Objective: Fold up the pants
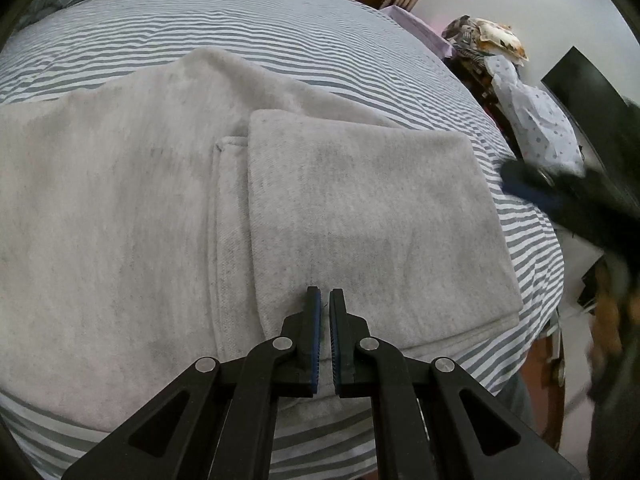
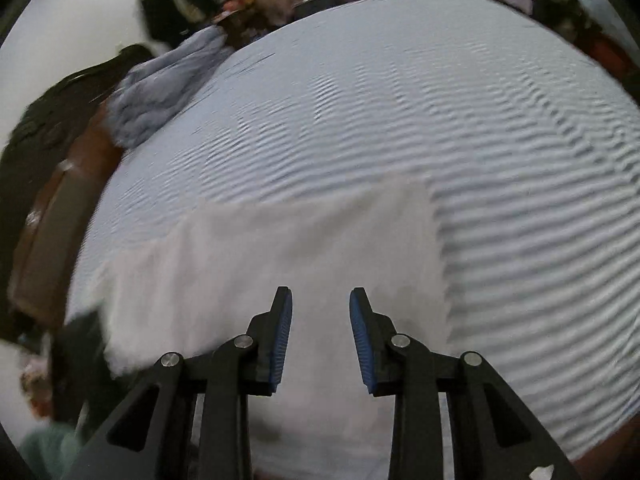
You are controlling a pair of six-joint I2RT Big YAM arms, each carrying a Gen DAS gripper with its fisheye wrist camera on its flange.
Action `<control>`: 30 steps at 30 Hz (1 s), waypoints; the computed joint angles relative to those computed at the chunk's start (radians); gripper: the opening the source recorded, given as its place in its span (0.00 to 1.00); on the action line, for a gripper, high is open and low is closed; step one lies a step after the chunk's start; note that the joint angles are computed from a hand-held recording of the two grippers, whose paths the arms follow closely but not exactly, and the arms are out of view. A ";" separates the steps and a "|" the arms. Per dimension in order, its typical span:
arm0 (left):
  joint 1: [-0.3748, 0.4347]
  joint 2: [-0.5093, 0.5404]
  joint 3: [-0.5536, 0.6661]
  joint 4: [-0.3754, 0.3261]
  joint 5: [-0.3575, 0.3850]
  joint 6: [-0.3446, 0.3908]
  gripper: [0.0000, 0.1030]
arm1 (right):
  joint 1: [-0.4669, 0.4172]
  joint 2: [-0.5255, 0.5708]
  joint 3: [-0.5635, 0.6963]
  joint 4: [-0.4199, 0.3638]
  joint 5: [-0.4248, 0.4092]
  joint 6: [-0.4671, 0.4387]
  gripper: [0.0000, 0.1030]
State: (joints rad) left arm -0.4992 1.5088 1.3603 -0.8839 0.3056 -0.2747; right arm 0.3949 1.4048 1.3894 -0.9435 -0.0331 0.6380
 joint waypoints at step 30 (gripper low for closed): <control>0.018 0.000 0.002 -0.008 0.030 -0.008 0.06 | 0.115 -0.072 -0.167 -0.125 -0.013 0.026 0.27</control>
State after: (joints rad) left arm -0.4813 1.5091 1.3624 -0.8922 0.3352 -0.2831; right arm 0.5096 1.3333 1.2228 -1.0686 -0.0461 0.6641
